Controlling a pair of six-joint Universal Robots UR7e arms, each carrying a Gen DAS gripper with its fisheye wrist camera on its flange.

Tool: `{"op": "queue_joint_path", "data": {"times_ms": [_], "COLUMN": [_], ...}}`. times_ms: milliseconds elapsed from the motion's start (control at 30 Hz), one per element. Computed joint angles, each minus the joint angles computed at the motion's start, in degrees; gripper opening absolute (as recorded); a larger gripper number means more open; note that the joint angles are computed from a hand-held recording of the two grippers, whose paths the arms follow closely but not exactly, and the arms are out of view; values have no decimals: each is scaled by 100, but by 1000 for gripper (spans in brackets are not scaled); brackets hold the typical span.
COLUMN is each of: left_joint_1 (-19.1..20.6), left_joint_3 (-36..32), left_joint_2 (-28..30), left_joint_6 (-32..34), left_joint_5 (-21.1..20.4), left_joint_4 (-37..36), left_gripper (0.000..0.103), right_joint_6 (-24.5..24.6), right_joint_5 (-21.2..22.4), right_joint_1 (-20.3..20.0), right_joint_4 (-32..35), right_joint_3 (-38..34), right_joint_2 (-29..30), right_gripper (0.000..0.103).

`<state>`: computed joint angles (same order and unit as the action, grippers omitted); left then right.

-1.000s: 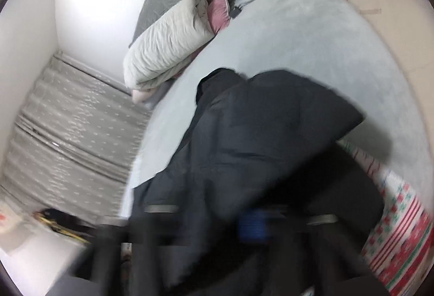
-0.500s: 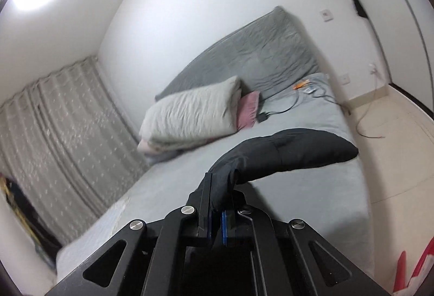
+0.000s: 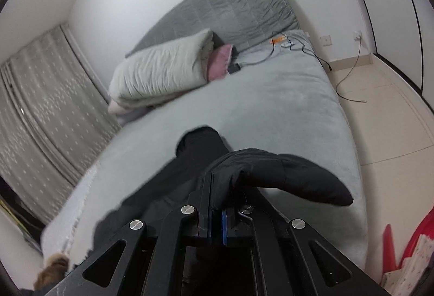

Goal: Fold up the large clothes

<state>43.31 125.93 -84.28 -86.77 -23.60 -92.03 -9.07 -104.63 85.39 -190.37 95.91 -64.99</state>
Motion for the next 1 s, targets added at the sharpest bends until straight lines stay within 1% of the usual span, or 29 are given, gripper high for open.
{"op": "queue_joint_path", "data": {"times_ms": [33,100,167,200,233,300,367,533,567,633,767,867,933,1000], "left_joint_1": [-32,-121,-180,-187,-187,-193,-219,-281,-289,-298,-355,-380,-398,-437], "left_joint_3": [5,-52,-154,-149,-124,-42,18,194,225,275,398,474,512,523], "left_joint_2": [-26,-77,-69,-87,-119,-223,-324,-633,-693,-820,-1048,-1178,-1246,-1304], "left_joint_6": [-25,-352,-655,-580,-446,-214,-100,130,164,236,326,359,393,320], "left_joint_5": [15,111,145,135,109,79,79,197,205,196,212,164,138,163], "left_joint_4": [23,440,922,891,770,477,323,95,58,-31,-252,-334,-352,-213], "left_gripper": [92,92,92,92,92,92,92,92,92,92,92,92,92,92], "right_joint_6": [-19,-110,-242,-320,-454,-723,-999,-1741,-1893,-2020,-1994,-2108,-2308,-2451], "right_joint_5": [106,360,704,863,934,950,1067,1139,1094,993,510,234,-120,-596], "right_joint_1": [18,155,276,320,445,712,1004,1813,1996,2305,2735,2794,2851,2839], "right_joint_4": [-162,-548,-736,-793,-923,-1121,-1280,-1274,-1208,-1016,-468,-224,-235,61], "right_joint_3": [70,220,240,296,350,391,467,387,286,117,-364,-568,-555,-690], "right_joint_2": [-48,-132,-158,-222,-222,-153,-55,450,644,997,1872,2492,2872,3279], "right_gripper": [4,4,4,4,4,4,4,4,4,4,4,4,5,6]}}
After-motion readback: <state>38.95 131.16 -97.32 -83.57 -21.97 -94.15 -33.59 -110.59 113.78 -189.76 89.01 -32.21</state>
